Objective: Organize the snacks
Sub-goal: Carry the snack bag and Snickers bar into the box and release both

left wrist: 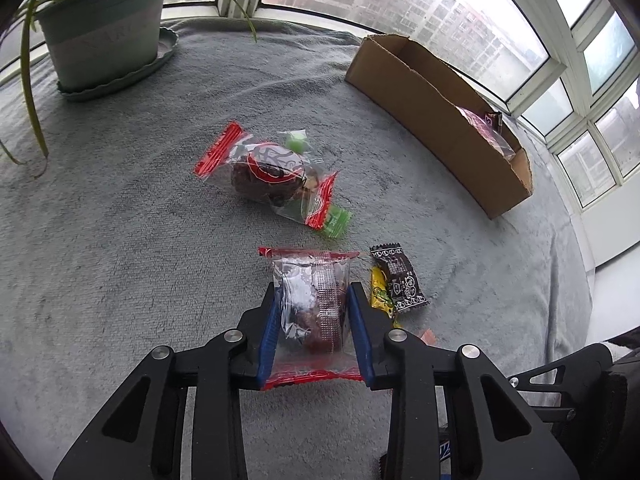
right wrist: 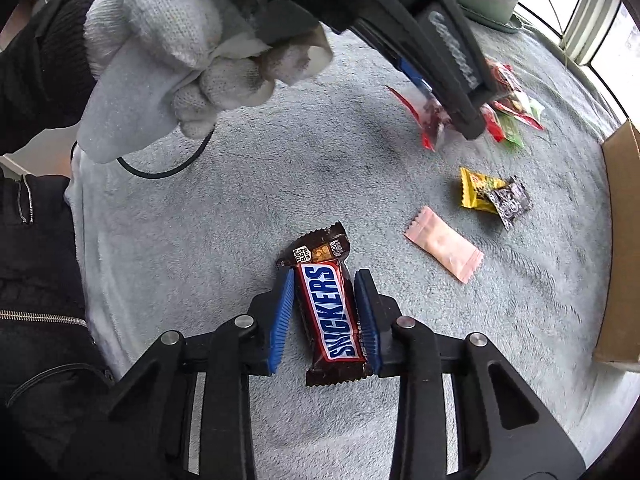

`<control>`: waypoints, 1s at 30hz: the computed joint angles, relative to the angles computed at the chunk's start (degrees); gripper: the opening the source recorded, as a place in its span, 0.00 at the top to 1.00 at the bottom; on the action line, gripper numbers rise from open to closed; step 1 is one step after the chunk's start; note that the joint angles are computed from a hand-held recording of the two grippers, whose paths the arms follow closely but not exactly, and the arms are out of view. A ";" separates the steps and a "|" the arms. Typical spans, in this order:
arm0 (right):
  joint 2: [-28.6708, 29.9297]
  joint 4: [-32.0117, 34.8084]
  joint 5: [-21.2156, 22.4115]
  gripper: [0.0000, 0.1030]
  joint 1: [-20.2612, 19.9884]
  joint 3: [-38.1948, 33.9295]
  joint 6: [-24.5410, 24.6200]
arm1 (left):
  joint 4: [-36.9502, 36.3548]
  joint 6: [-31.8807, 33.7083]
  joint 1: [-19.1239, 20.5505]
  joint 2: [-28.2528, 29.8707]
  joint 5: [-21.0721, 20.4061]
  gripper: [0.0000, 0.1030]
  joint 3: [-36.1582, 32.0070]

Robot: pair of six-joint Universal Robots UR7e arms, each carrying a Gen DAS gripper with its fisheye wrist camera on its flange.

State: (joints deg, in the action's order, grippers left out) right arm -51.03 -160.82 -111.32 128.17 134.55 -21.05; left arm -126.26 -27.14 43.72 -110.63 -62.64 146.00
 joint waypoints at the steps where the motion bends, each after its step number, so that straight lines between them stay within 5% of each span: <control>1: -0.26 -0.09 0.11 0.69 -0.17 0.05 0.44 | 0.25 -0.06 -0.06 -0.35 0.04 0.70 -0.01; 17: -11.89 -6.56 -0.83 0.70 -5.57 5.58 3.16 | 1.73 -0.28 -2.36 -2.66 1.21 0.70 -0.86; 30: -17.83 -14.11 -6.52 0.70 -8.08 2.75 4.78 | -5.23 3.83 -2.84 4.64 1.45 0.70 -4.68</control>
State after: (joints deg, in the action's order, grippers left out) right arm -68.86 -174.93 -117.84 120.09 137.30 -16.27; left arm -131.49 -23.31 40.88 -106.00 -61.19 141.33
